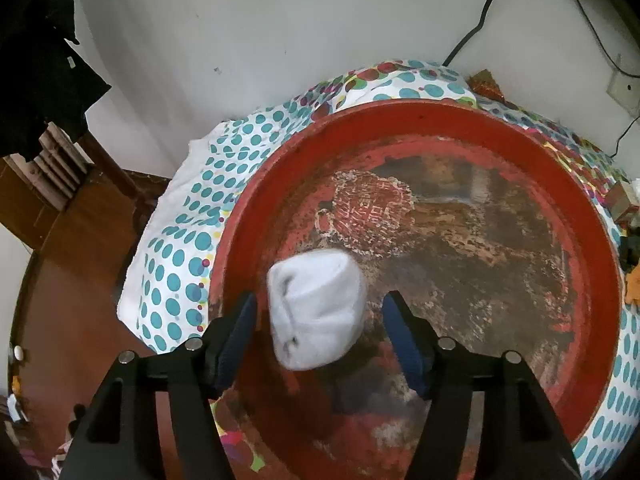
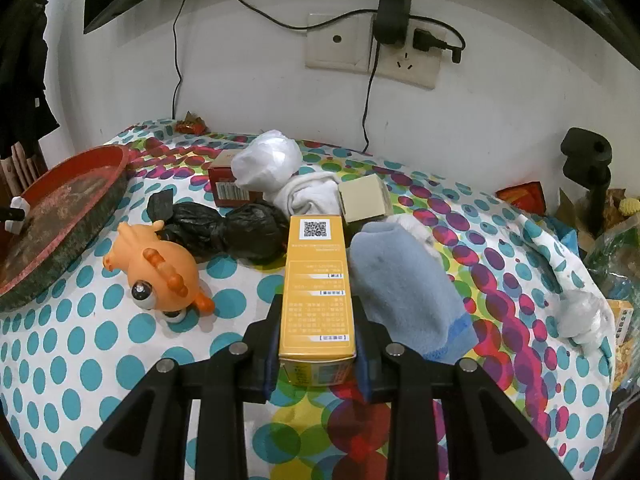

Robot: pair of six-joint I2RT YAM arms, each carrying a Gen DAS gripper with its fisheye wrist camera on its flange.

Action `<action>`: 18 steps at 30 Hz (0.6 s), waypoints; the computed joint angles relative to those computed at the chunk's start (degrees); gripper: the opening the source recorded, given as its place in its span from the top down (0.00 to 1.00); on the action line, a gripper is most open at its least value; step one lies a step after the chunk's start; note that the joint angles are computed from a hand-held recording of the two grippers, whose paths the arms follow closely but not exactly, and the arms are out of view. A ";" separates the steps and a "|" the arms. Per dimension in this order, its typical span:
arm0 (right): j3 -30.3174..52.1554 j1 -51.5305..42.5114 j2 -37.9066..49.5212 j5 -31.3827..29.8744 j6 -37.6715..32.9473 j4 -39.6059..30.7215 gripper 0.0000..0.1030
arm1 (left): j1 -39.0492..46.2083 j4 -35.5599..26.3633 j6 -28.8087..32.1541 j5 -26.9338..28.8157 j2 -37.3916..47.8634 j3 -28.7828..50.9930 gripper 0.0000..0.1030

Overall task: Organize objects
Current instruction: 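Carry the white sock onto the red tray and open the left gripper, then carry the yellow box toward the red tray with the right gripper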

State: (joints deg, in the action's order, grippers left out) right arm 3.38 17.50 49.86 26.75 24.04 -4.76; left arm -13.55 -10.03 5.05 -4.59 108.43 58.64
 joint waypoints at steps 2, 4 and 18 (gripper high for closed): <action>0.21 0.42 0.47 0.55 0.05 0.02 0.71 | -0.08 0.52 -0.14 0.40 -1.65 -1.60 0.35; 0.35 0.96 0.94 1.18 0.30 0.01 0.71 | -0.35 1.33 -0.32 0.58 -3.49 -3.52 0.32; 1.29 5.00 1.73 7.72 4.94 -2.81 0.71 | -3.77 8.04 -2.42 -4.39 -17.17 -18.64 0.14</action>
